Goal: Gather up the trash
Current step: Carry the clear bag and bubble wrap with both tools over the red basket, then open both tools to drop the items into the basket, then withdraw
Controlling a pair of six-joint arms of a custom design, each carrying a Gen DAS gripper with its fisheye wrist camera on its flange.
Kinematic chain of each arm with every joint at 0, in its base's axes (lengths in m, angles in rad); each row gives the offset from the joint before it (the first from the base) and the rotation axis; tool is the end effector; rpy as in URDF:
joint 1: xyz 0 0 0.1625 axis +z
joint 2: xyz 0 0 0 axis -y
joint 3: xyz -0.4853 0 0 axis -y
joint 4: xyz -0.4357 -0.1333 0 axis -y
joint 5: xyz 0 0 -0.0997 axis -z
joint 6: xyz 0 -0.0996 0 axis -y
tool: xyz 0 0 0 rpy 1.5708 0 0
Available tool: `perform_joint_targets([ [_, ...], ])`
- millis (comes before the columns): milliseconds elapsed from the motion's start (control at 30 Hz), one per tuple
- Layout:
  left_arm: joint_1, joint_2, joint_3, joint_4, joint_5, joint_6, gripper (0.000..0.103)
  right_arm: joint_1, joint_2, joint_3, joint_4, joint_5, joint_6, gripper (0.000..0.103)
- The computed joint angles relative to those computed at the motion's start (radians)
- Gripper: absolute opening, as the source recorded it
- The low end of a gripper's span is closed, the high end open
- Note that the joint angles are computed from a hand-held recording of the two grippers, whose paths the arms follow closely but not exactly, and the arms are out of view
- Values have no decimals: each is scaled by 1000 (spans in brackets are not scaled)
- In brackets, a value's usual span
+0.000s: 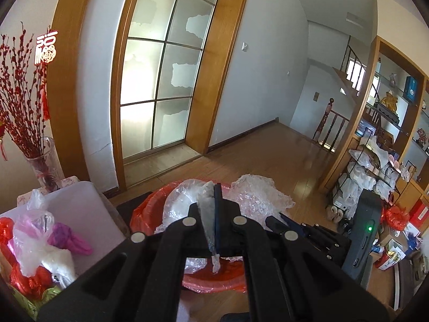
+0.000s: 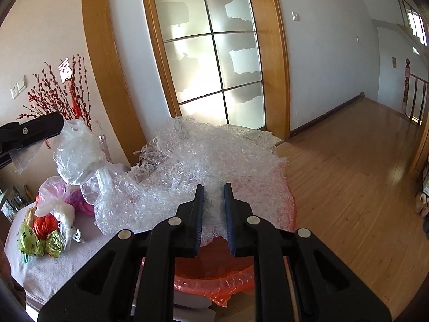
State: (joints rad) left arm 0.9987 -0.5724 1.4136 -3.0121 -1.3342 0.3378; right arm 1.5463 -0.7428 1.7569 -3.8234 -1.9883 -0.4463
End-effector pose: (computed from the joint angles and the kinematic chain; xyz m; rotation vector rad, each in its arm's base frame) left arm -0.3205 -0.7871 0.0770 1.1547 2.5982 -0.9125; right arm 0.0756 -0.7083 0.1854 0.1307 -2.1383 1.3636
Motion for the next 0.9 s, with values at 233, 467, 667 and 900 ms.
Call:
perform_joint_targets([
  [233,20,83,-105,91,-16,-27,2,-24,11,-30,35,12,23,15],
  [467,34,135,-172,147,-17,-37,2,-45,11,-45,68,35,22,16],
  [667,44,156,-206,186,-11,-44,3,-60,11,-53,105,68,27,24],
  [900,53,158,-208,186,-2,-56,25,-70,10,-32,85,75,13,38],
])
